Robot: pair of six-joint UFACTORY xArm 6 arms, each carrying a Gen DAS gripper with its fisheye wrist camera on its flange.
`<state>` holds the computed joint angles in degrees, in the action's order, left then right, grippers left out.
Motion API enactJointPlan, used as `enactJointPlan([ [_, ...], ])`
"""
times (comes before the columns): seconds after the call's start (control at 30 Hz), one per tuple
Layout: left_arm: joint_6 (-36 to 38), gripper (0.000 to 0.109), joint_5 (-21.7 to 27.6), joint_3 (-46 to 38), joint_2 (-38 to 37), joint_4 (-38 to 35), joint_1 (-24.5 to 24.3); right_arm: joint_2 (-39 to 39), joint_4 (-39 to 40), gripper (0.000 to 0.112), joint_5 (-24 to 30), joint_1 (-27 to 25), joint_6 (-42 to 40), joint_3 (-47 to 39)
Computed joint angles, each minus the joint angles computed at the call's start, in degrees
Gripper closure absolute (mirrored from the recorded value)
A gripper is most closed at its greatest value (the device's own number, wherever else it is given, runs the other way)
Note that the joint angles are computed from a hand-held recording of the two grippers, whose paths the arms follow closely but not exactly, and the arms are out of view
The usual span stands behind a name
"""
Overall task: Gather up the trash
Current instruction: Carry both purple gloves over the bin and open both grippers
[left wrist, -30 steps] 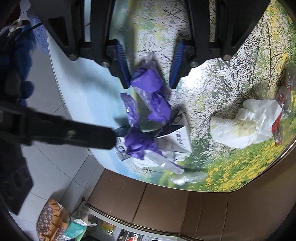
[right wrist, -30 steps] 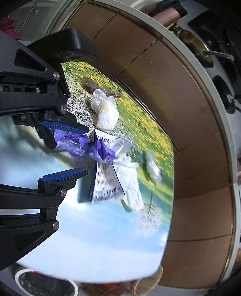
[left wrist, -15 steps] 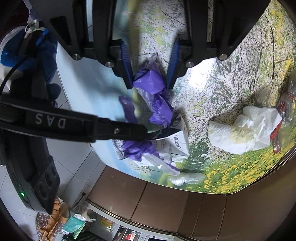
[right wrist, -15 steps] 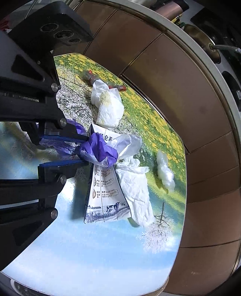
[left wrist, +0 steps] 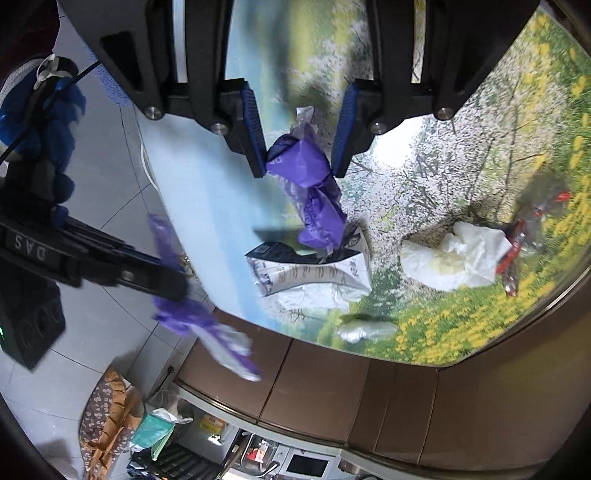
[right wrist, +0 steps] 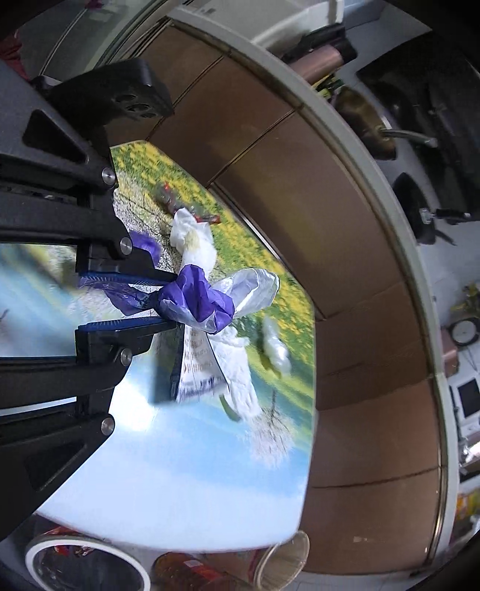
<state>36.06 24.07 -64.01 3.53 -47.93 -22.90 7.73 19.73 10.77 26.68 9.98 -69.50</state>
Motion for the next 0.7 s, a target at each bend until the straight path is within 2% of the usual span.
enactJointPlan([
  [0.03,-0.51,0.075,-0.27,0.47,-0.89,0.69,-0.35,-2.11,-0.17,0.096,-1.17,-0.22,0.54,2.38],
  [0.2,-1.97,0.075,-0.75,1.04,-3.75,3.34,-3.18,-13.43,-12.9,0.096,-5.72,-3.11,13.14,14.52],
  [0.27,-2.21,0.075,-0.24,-0.01,-3.67,4.06,-4.7,-18.63,-22.25,0.096,-6.03,-5.76,22.12,19.39],
  [0.4,-3.15,0.075,2.01,-4.64,-0.91,5.9,-8.36,-27.78,-34.7,0.096,-4.64,-11.46,34.95,27.18],
  [0.6,-5.47,0.075,7.39,-17.85,9.53,10.37,-14.93,-37.96,-39.29,0.096,-1.25,-19.91,41.51,37.02],
  [0.7,-7.52,0.075,11.29,-27.36,16.9,12.03,-17.51,-40.02,-38.83,0.096,0.12,-23.92,41.17,40.08],
])
